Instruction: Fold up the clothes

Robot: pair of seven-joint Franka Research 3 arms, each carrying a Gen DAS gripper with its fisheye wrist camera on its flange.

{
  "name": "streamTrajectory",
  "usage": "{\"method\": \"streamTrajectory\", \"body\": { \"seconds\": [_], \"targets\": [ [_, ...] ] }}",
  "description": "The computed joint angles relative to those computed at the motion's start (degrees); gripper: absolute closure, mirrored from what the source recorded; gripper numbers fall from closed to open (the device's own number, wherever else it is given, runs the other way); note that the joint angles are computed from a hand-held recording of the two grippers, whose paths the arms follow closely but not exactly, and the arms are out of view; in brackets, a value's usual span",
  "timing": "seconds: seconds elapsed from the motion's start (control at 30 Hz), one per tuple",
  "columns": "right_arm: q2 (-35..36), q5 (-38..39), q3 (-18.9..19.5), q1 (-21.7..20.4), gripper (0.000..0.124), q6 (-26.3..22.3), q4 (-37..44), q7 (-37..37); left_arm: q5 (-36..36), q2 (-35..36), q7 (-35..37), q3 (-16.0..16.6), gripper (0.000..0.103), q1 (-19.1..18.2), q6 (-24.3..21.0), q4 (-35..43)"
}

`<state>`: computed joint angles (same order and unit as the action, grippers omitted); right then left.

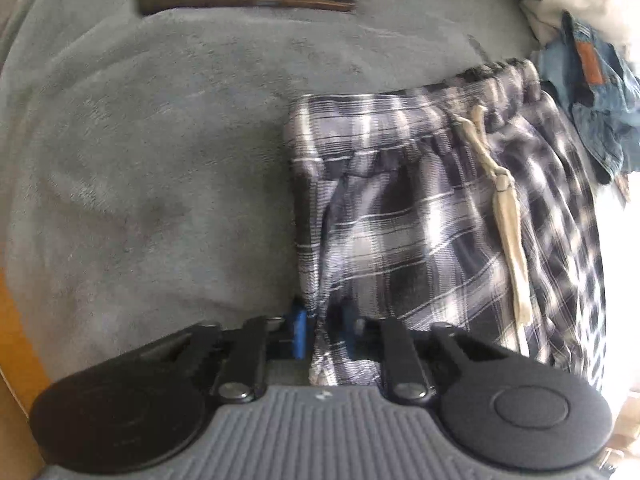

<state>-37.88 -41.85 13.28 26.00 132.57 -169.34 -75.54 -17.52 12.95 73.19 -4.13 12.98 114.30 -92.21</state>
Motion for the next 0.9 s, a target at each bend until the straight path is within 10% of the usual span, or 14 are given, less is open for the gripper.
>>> {"method": "streamTrajectory", "body": {
  "seconds": [0.13,0.5,0.9],
  "targets": [
    [0.6,-1.9,-2.8,-1.5,0.120,3.5,-0.4,-6.0,0.1,-2.0,0.6,-0.1,0.099,-0.4,1.2,-1.7],
    [-6.9,-4.1,-0.7,-3.3,0.122,-3.9,0.6,-9.8,-7.8,-6.7,4.0,0.0,0.099,-2.2,7.9,-3.7],
    [2.1,-27.9,-10.3,-24.0,0.122,16.3,7.2,-22.6,-12.1,-13.3,9.7,0.7,0.099,-4.0,10.1,-4.8]
  ]
}}
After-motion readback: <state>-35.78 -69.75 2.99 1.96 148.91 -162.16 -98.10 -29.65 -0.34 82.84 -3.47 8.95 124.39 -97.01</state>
